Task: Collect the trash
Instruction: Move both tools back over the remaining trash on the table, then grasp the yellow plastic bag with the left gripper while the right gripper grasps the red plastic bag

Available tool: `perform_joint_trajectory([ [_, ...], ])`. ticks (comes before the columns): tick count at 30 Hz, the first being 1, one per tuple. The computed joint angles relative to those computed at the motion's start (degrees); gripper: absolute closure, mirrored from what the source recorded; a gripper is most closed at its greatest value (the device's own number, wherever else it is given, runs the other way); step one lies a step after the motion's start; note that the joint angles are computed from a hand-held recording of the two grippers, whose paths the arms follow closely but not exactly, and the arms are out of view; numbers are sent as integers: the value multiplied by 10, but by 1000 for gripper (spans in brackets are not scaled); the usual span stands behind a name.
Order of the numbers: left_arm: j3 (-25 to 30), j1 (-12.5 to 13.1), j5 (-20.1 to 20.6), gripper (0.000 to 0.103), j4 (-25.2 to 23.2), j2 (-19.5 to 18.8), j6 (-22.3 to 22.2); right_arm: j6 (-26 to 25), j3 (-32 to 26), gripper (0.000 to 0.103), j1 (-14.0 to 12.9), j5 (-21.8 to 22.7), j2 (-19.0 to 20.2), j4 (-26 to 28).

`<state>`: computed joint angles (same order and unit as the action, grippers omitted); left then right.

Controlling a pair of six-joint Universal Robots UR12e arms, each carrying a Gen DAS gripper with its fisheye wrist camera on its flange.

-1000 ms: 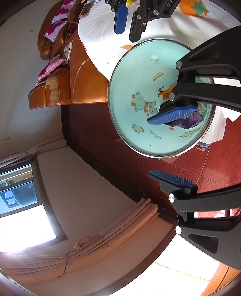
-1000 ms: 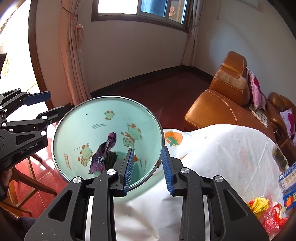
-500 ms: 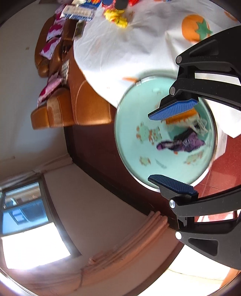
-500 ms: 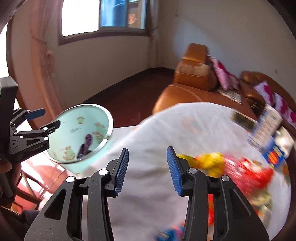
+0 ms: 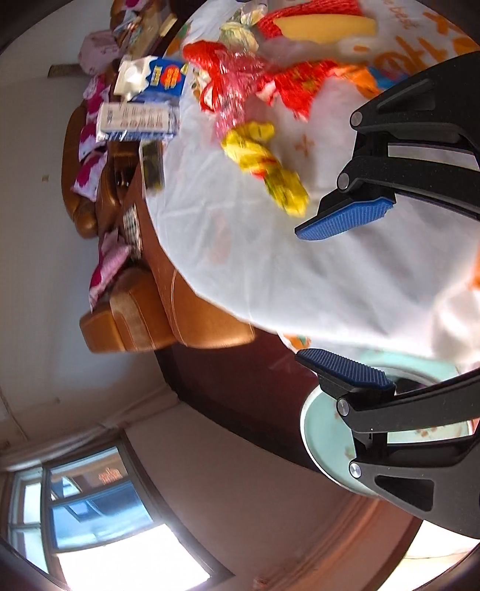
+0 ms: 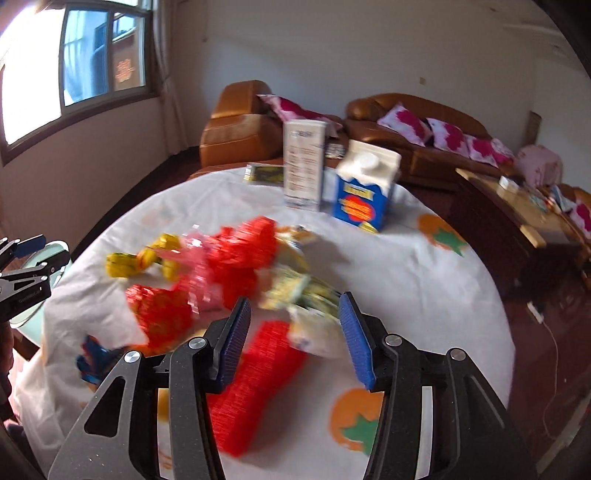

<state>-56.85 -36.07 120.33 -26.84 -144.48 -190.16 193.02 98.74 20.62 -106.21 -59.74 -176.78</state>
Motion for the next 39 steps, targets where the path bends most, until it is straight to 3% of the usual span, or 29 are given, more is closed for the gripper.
perform_joint_trajectory([
  [8, 117, -2, -49, 43, -86, -64, 8, 34, 34, 43, -17, -2, -7, -17],
  [12, 154, 2, -84, 69, -128, -82, 9, 44, 38, 41, -21, 9, -5, -20],
  [19, 147, 4, -104, 83, -113, -80, 26, 47, 39, 41, -22, 13, -6, -22],
  [28, 59, 7, -81, 85, -27, -30, 32, 45, 30, 40, -16, 11, -7, -39],
  [36, -36, 11, -37, 85, 25, 24, 29, 27, -48, 41, -15, 44, 31, -14],
  [39, -70, 17, -33, 85, 35, 44, 16, 26, -78, 48, -19, 72, 48, 10],
])
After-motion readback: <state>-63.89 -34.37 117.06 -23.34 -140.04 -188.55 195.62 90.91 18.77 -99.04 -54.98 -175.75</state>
